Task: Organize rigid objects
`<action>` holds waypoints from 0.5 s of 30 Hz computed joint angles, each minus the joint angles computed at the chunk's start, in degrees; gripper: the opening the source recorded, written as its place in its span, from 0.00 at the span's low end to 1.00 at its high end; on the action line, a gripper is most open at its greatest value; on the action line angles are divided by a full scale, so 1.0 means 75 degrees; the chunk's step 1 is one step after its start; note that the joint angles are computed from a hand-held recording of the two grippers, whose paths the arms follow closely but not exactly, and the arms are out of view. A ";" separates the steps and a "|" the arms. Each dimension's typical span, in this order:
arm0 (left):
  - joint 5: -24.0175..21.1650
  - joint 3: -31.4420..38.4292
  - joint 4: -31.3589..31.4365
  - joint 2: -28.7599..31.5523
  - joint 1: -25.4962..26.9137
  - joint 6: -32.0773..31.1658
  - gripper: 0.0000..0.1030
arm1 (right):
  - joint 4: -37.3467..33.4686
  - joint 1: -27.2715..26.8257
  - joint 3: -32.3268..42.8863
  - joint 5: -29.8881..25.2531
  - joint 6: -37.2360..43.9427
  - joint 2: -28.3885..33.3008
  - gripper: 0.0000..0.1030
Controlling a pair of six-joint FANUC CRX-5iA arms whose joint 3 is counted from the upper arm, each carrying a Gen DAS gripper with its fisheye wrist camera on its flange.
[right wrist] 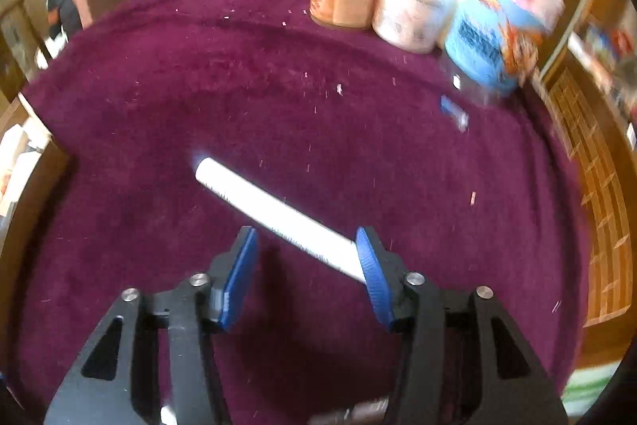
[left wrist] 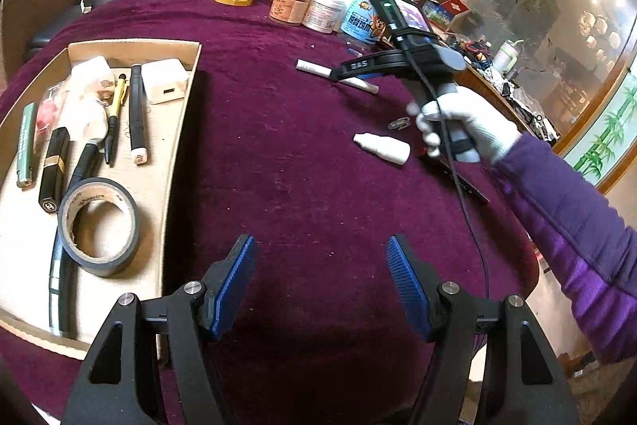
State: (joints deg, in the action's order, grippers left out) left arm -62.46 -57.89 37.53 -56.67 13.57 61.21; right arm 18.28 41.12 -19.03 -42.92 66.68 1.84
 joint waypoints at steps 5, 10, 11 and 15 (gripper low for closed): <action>0.0132 0.0009 -0.0011 0.0223 -0.0097 0.0039 0.60 | -0.0770 -0.0067 0.0427 -0.0610 0.0363 0.0090 0.25; 0.0256 0.0047 -0.0012 0.0461 -0.0367 0.0113 0.60 | -0.1911 -0.0324 0.0585 -0.1014 0.0747 -0.0183 0.11; 0.0275 0.0059 -0.0023 0.0470 -0.0419 0.0131 0.60 | -0.2036 -0.0343 0.0516 -0.1039 0.0774 -0.0289 0.11; 0.0269 0.0133 -0.0129 0.0397 -0.0506 0.0183 0.60 | -0.2441 -0.0385 0.0125 -0.1073 0.0727 -0.0904 0.11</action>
